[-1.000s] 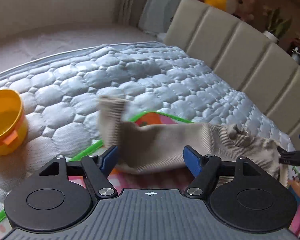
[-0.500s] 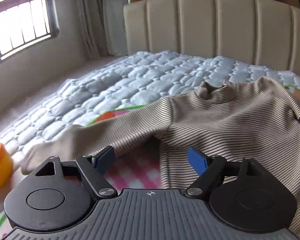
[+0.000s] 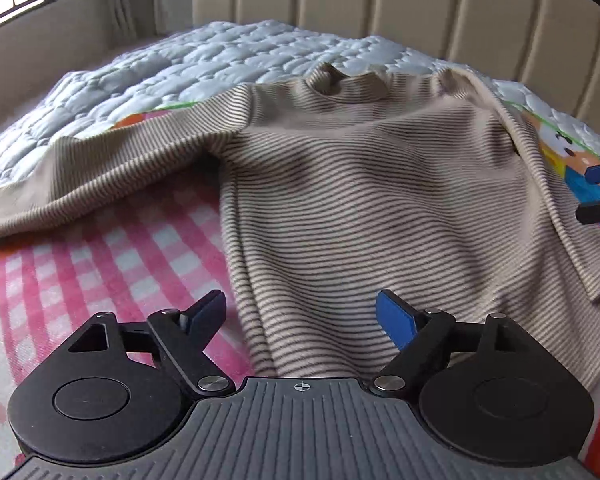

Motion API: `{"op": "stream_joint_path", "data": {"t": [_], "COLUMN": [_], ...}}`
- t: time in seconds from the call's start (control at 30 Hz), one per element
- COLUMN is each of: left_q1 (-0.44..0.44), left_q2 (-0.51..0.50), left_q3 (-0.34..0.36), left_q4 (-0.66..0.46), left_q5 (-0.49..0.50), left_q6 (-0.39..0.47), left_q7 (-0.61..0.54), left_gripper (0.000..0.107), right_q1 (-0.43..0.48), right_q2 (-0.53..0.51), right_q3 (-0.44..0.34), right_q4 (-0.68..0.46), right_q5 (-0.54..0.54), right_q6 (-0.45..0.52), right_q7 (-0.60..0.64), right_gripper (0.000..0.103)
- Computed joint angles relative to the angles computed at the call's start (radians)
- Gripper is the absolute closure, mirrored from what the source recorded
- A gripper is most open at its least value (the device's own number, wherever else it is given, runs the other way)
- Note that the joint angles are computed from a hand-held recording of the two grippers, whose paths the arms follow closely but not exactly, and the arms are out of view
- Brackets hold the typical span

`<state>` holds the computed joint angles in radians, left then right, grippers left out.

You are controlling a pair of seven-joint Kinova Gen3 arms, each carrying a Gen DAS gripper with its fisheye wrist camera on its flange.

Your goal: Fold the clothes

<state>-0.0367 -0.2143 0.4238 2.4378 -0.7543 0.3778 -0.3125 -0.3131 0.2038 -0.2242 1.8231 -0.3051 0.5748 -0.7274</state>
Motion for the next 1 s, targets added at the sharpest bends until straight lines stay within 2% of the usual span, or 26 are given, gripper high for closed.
{"op": "stream_joint_path", "data": {"t": [0.1,0.17,0.2,0.27,0.33,0.37,0.43,0.5,0.57,0.67,0.73,0.8,0.87,1.0], "left_q1": [0.084,0.098,0.079,0.003,-0.069,-0.107,-0.164,-0.210,-0.228,-0.180,-0.153,-0.177,-0.190,-0.101], "left_q2": [-0.049,-0.097,-0.124,-0.172,-0.199,-0.204,-0.195,-0.171,-0.154,-0.134,-0.126,-0.118,-0.111,-0.102], "left_q3": [-0.118,-0.188,-0.201,-0.182,-0.146,-0.124,-0.101,-0.083,-0.073,-0.134,-0.183,-0.198,-0.230,-0.402], "left_q4": [0.013,0.027,0.034,0.041,0.038,0.035,0.036,0.054,0.067,0.082,0.093,0.103,0.112,0.139], "left_q5": [0.122,0.203,0.244,0.313,0.341,0.358,0.394,0.416,0.419,0.411,0.409,0.425,0.450,0.498], "left_q6": [-0.018,-0.046,-0.064,-0.099,-0.123,-0.136,-0.185,-0.266,-0.305,-0.334,-0.352,-0.367,-0.380,-0.430], "left_q7": [-0.038,-0.047,-0.060,-0.080,-0.056,-0.043,-0.029,-0.040,-0.080,-0.170,-0.224,-0.255,-0.278,-0.313], "left_gripper": [0.020,0.019,0.019,0.017,0.016,0.015,0.014,0.014,0.013,0.012,0.011,0.011,0.011,0.010], "right_q1": [0.005,-0.070,-0.099,-0.117,-0.175,-0.210,-0.225,-0.166,-0.073,0.066,0.103,0.071,0.007,-0.153], "right_q2": [-0.024,-0.027,-0.022,-0.018,-0.019,-0.020,-0.021,-0.018,-0.009,0.012,0.030,0.065,0.108,0.212], "right_q3": [-0.024,0.016,0.027,0.014,0.052,0.094,0.141,0.138,0.095,-0.018,-0.072,-0.072,-0.053,-0.022], "right_q4": [0.039,0.081,0.093,0.108,0.105,0.090,0.039,-0.047,-0.140,-0.277,-0.347,-0.430,-0.507,-0.638], "right_q5": [0.049,0.127,0.164,0.207,0.248,0.249,0.227,0.157,0.076,-0.046,-0.124,-0.201,-0.224,-0.109], "right_q6": [0.000,-0.073,-0.102,-0.139,-0.163,-0.164,-0.158,-0.128,-0.098,-0.056,-0.048,-0.021,0.006,0.018], "right_q7": [0.035,-0.022,-0.063,-0.118,-0.199,-0.240,-0.317,-0.381,-0.455,-0.515,-0.512,-0.514,-0.542,-0.670], "right_gripper": [0.031,0.031,0.031,0.047,0.085,0.089,0.089,0.089,0.089,0.089,0.089,0.089,0.089,0.089]}}
